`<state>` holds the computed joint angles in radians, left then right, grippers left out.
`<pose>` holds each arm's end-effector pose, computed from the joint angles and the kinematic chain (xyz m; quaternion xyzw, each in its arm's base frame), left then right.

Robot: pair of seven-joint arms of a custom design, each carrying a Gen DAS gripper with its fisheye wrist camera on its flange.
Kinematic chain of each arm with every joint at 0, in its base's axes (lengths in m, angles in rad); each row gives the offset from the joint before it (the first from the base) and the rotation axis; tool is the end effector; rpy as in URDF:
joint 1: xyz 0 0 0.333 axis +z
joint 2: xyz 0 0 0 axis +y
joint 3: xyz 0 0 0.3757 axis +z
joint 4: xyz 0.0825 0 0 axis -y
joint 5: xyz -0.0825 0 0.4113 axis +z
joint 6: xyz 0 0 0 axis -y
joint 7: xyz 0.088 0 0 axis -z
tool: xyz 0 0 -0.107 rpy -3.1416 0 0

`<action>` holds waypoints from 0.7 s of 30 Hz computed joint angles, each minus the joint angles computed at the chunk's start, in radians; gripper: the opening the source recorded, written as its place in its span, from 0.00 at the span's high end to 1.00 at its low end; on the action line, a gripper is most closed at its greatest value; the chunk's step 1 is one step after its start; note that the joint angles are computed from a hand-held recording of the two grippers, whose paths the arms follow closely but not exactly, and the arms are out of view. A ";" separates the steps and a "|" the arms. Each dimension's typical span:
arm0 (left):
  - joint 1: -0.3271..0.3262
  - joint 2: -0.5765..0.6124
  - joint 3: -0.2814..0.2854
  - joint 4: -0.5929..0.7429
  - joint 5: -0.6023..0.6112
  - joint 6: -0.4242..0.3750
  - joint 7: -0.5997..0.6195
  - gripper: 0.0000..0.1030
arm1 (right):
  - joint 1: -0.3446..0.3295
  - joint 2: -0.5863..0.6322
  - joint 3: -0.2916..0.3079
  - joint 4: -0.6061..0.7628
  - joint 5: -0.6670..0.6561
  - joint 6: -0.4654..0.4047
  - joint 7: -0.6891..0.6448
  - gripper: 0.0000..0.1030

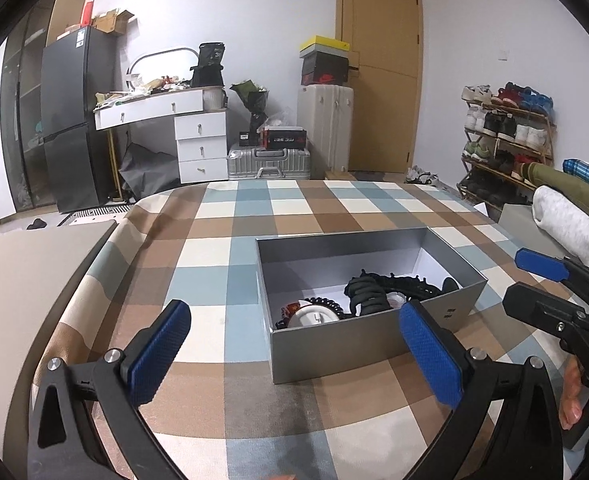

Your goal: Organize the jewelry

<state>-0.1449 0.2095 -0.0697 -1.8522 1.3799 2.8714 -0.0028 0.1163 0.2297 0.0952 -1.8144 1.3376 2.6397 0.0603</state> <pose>0.6506 -0.1946 0.5130 -0.6559 0.5666 -0.3481 0.3573 0.6842 0.1157 0.5093 -0.7753 0.3778 -0.1630 0.4792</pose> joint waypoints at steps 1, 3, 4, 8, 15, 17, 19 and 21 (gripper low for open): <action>0.001 0.001 0.000 0.000 -0.003 0.001 0.004 0.01 | -0.001 0.001 0.000 0.001 0.005 -0.001 -0.003 0.00; 0.001 0.000 -0.001 -0.001 -0.013 0.000 0.014 0.01 | -0.003 0.004 0.002 0.001 0.024 0.007 -0.023 0.00; 0.000 0.000 -0.001 -0.001 -0.014 -0.002 0.014 0.01 | -0.001 0.005 0.002 0.000 0.026 0.013 -0.026 0.00; 0.000 0.000 0.000 -0.001 -0.016 -0.002 0.016 0.01 | -0.003 0.003 0.002 0.000 0.037 0.014 -0.026 0.00; 0.003 0.004 -0.002 0.000 -0.046 0.003 0.043 0.01 | -0.010 0.005 0.000 0.004 0.051 0.000 -0.023 0.00; 0.001 0.004 0.001 -0.001 -0.047 0.001 0.042 0.01 | -0.009 0.003 0.001 0.001 0.063 0.004 -0.036 0.00; 0.001 0.004 0.002 0.000 -0.045 0.005 0.042 0.01 | -0.009 0.001 0.000 -0.001 0.065 0.003 -0.043 0.00; 0.000 0.004 0.003 0.001 -0.044 0.005 0.042 0.01 | -0.008 -0.001 -0.001 -0.004 0.067 0.001 -0.049 0.00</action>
